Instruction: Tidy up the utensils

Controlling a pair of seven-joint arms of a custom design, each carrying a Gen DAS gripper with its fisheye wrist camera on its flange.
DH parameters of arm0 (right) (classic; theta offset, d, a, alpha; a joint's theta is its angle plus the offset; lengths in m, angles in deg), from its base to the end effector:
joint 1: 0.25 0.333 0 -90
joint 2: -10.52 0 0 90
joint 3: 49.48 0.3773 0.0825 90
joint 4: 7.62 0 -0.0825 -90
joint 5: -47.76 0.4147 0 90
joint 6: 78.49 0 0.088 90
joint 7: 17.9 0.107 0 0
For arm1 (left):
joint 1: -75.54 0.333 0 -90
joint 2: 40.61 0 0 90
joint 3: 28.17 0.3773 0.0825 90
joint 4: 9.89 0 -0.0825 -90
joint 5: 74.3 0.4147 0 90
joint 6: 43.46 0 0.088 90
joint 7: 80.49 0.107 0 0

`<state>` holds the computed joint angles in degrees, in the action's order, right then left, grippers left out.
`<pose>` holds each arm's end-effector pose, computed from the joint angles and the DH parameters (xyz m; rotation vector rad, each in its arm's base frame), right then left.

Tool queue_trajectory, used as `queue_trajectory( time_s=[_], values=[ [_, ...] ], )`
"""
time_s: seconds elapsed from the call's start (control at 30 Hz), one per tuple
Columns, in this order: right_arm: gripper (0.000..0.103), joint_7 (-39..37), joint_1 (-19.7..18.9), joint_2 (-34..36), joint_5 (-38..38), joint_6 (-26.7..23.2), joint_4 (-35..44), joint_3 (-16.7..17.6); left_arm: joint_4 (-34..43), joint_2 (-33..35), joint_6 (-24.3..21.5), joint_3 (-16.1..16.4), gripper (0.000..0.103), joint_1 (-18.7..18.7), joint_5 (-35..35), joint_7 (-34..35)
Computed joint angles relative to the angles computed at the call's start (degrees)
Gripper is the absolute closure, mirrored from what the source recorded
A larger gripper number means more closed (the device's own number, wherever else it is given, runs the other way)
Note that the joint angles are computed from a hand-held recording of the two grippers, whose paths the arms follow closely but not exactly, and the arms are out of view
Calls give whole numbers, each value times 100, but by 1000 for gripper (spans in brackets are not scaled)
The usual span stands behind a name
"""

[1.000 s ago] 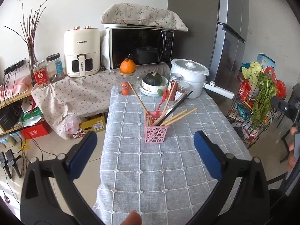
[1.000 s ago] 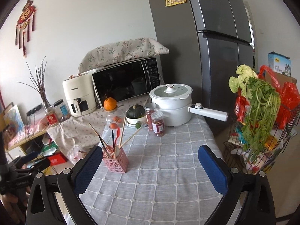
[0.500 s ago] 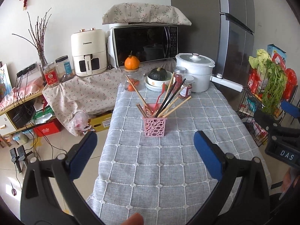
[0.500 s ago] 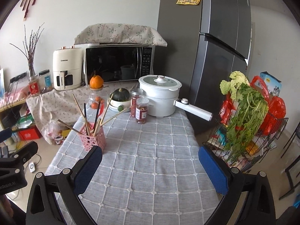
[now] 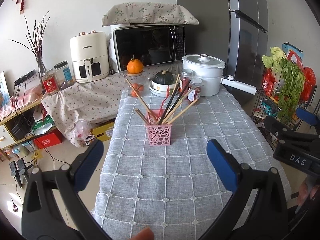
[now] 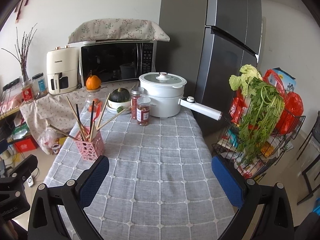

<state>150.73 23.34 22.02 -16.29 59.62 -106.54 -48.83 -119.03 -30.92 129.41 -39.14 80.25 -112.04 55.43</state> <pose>0.6428 0.2828 0.5682 -1.4582 1.8861 -1.1207 0.6798 -0.0199 0.5586 -1.4106 1.8664 -0.9486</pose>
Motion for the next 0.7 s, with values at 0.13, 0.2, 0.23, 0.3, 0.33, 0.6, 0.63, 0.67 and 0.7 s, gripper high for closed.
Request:
queue_trajectory(
  time_s=[0.13,0.2,0.23,0.3,0.33,0.6,0.63,0.67,0.7],
  values=[
    [0,-22,7,38,29,3,29,-1,-2,-9,-71,-2,1,19,-30,4],
    [0,-11,26,55,20,-18,52,-4,5,-7,-118,6,1,22,-48,5],
    [0,-8,31,57,19,-19,55,-7,5,-5,-127,21,1,9,-27,-20],
    [0,-9,31,55,22,-5,51,-12,2,-5,-154,42,1,-5,6,-56],
    [0,2,37,59,12,-10,57,-15,6,-4,-179,48,1,-7,13,-73],
    [0,16,43,63,26,-15,58,-21,30,6,-206,38,1,2,-50,-87],
    [0,16,43,63,26,-14,58,-21,31,6,-218,39,1,-1,-49,-89],
    [0,13,44,65,24,-18,60,-21,40,12,-237,44,1,-6,-36,-98],
    [0,14,46,66,25,-23,61,-21,42,13,-250,46,1,-9,-28,-100]
  ],
)
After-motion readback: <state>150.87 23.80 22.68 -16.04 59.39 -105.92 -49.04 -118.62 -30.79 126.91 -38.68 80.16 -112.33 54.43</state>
